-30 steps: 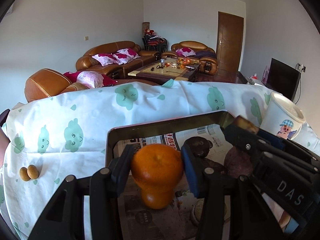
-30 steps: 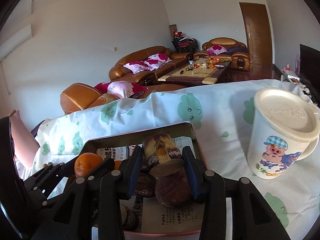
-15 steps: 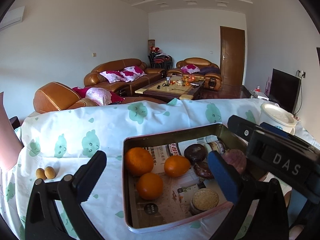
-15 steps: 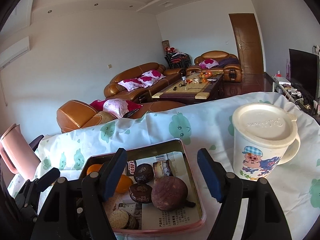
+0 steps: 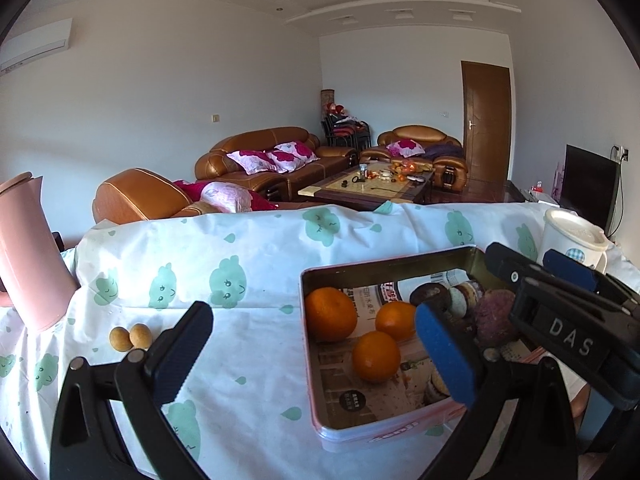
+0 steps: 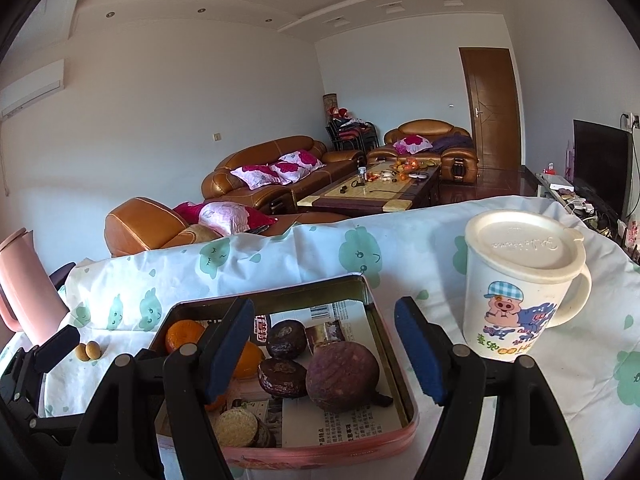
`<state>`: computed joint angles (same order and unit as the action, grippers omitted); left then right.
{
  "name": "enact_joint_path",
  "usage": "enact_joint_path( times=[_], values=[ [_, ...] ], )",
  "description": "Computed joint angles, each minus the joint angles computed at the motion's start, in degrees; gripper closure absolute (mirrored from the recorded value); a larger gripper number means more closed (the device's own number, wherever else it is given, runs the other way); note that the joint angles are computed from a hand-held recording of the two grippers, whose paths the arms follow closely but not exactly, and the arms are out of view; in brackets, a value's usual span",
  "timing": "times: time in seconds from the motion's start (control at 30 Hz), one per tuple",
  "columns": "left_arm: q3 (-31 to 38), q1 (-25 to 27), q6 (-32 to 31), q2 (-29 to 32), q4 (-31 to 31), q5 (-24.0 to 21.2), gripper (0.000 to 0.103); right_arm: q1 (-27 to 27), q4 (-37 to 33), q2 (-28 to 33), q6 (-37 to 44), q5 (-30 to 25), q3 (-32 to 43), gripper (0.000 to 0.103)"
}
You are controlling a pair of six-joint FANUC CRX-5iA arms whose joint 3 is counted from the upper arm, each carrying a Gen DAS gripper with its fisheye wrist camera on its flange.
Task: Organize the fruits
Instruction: 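Withdraw both open tools from the tin toward the two small brown fruits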
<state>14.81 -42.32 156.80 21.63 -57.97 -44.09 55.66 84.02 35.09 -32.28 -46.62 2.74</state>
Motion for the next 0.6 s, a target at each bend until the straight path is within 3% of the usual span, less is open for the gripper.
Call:
enact_joint_path(
  times=[0.27, 0.43, 0.6],
  values=[
    [-2.4, 0.6, -1.0, -1.8, 0.5, -0.3, 0.000, 2.3, -1.6, 1.5, 2.4, -3.9, 2.1, 0.029],
    [-4.3, 1.8, -1.6, -3.3, 1.0, -0.4, 0.000, 3.0, -3.8, 1.1, -1.4, -1.8, 1.8, 0.029],
    [-6.7, 2.8, -1.0, -5.2, -0.1, -0.8, 0.000, 4.4, -6.8, 2.7, 1.0, -3.5, 4.7, 0.029]
  ],
)
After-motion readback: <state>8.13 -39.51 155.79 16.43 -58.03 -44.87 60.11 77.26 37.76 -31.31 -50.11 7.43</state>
